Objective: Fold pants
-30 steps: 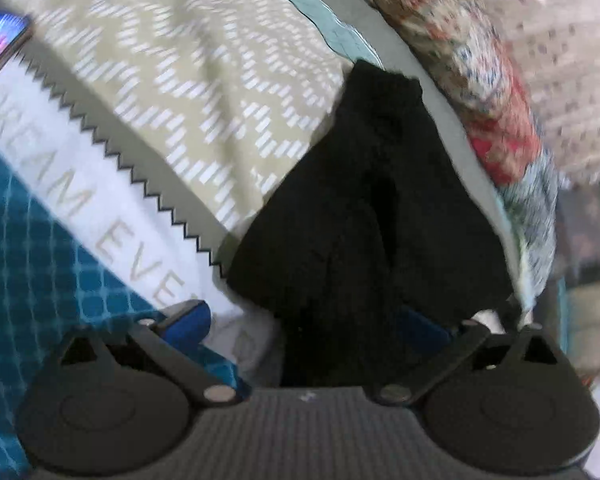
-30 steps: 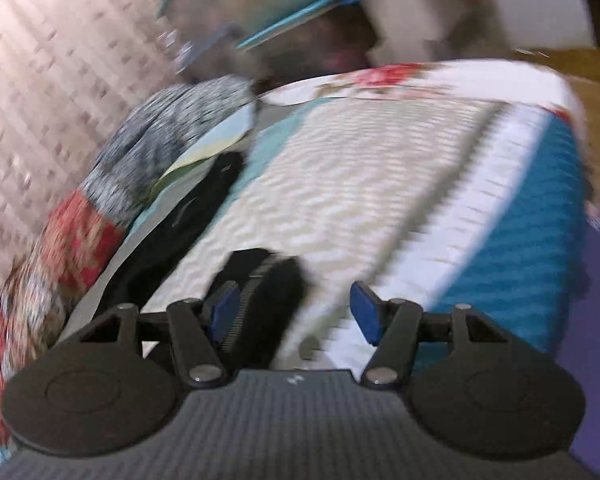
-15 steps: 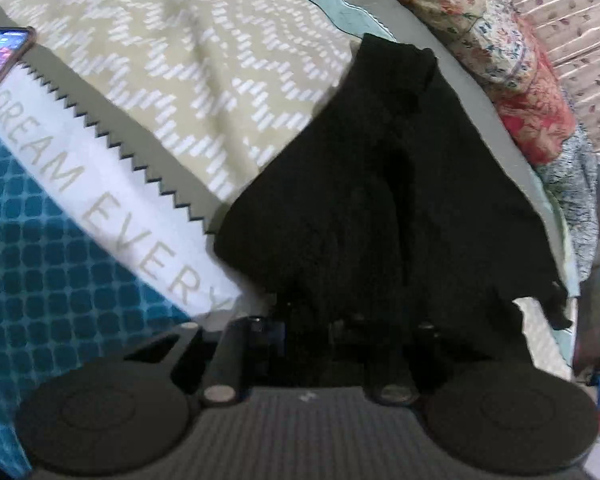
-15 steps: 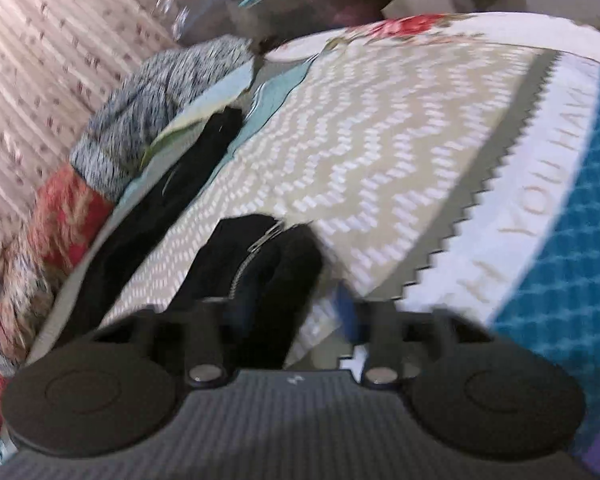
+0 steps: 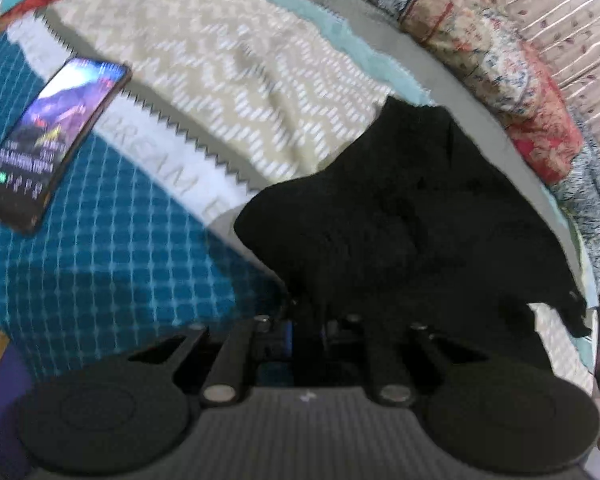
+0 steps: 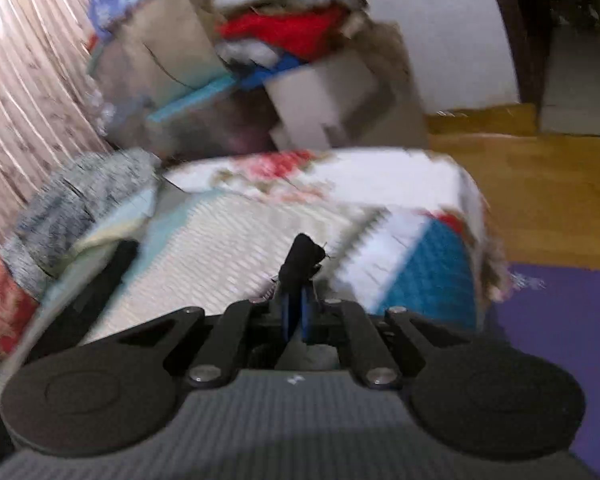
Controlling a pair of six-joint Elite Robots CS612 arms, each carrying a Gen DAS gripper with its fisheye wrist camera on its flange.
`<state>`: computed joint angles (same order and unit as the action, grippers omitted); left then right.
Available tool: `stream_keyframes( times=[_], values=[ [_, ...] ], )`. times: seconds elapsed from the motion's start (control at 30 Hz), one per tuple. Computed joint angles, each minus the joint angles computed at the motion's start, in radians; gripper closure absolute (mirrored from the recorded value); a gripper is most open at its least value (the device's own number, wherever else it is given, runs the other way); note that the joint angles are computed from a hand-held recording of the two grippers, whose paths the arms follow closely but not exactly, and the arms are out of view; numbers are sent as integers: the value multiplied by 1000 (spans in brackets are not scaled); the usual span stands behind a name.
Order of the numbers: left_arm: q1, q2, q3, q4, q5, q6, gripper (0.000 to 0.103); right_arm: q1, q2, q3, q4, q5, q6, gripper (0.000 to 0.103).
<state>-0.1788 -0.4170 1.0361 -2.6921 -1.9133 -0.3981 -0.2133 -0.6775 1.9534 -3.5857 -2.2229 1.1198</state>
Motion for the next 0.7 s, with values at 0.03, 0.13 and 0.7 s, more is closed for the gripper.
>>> stream_keyframes(
  times=[0.03,0.13,0.7],
  values=[
    [-2,3,-4,12,5,5,91,-6,1,-1,37,31,13,94],
    [-9,-4,9,21,47,40,76,-9,-2,21,71,43,94,81],
    [-69,8,-107,-282,276,595,28,40,-16,-98,-171,-12,-158,48]
  ],
)
